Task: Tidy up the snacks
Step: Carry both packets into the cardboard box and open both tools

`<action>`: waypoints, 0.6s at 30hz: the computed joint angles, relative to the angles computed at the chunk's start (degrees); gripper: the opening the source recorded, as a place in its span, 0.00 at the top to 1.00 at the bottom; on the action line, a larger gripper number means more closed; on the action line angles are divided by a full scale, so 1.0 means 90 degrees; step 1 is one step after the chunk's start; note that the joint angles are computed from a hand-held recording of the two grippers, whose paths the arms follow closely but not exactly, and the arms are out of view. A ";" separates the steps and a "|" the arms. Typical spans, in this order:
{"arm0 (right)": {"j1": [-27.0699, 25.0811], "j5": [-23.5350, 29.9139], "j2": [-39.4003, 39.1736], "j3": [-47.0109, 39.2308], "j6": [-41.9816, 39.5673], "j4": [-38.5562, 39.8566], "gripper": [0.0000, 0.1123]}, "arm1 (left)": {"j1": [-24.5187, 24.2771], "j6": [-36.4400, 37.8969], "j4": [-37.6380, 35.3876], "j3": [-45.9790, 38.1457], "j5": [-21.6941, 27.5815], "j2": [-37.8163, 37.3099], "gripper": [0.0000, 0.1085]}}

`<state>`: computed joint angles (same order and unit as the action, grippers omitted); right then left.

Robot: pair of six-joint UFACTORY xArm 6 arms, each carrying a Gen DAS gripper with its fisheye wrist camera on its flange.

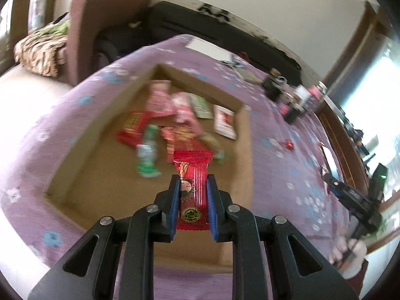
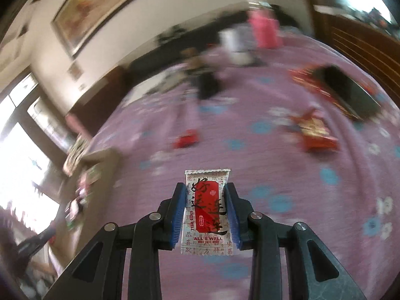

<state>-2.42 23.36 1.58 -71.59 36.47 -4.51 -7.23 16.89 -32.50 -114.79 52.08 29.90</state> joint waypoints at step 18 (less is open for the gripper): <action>0.1927 0.2233 0.3506 -0.5155 -0.2032 0.1541 0.72 | 0.0365 -0.0707 0.0897 -0.2981 0.1258 0.2043 0.84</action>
